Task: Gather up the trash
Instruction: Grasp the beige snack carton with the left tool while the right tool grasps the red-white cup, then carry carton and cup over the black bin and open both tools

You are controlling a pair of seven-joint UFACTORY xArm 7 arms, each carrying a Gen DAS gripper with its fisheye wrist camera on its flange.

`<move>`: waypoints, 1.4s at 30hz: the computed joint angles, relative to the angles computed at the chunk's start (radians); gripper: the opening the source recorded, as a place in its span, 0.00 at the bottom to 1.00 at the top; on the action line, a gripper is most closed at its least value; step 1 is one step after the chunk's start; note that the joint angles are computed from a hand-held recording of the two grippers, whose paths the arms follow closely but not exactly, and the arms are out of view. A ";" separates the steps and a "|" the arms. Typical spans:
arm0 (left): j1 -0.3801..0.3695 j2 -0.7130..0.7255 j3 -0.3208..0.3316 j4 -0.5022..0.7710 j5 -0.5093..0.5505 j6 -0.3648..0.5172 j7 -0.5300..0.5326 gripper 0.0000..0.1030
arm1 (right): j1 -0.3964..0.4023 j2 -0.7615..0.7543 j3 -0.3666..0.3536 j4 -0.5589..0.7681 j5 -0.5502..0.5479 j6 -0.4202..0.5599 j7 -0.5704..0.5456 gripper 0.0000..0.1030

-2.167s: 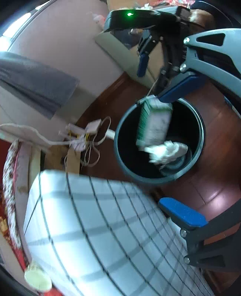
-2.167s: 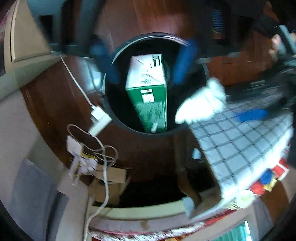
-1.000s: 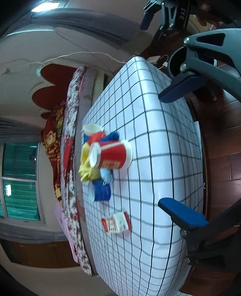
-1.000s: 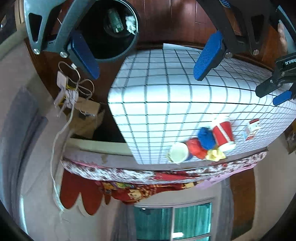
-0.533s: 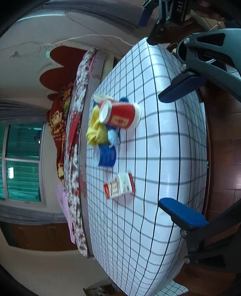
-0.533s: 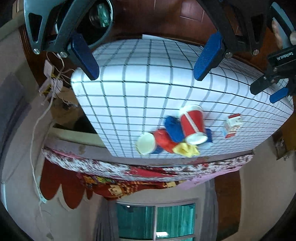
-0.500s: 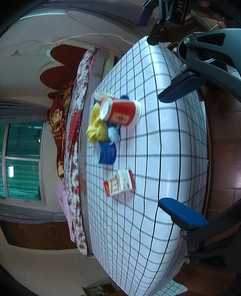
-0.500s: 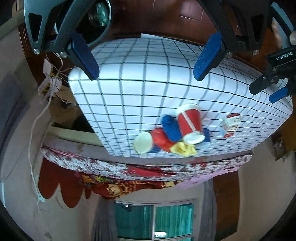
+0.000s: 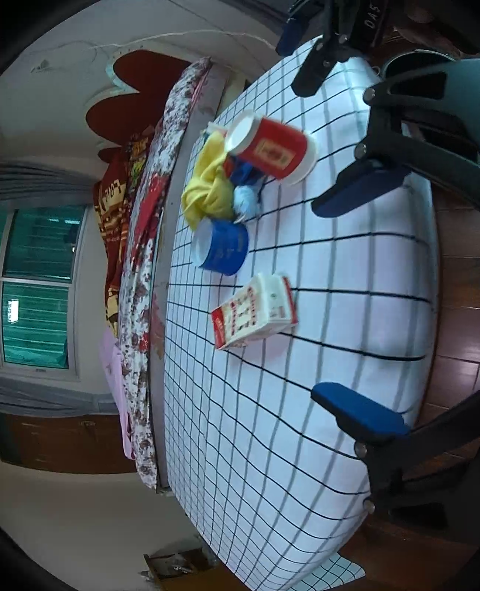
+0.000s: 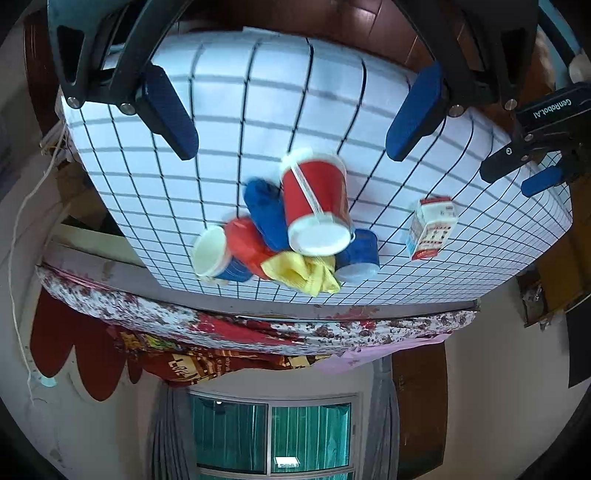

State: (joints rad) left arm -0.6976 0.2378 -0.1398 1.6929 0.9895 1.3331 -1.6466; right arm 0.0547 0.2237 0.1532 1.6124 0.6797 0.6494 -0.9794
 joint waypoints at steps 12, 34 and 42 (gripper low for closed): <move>0.079 0.089 0.071 0.085 -0.072 -0.099 0.049 0.89 | 0.063 0.230 0.026 0.267 -0.227 0.051 0.198 0.81; 0.052 0.020 0.012 0.031 -0.037 -0.149 0.085 0.50 | -0.027 0.116 0.075 0.145 -0.061 0.014 0.057 0.51; -0.055 0.156 0.053 0.235 -0.023 -0.150 0.190 0.50 | -0.082 -0.005 0.011 0.032 0.091 -0.004 -0.054 0.51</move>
State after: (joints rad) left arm -0.7527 0.3937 -0.0869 1.9280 0.9662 1.1833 -1.4562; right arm -0.0272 0.2185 0.1643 1.6441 0.7711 0.6452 -1.0337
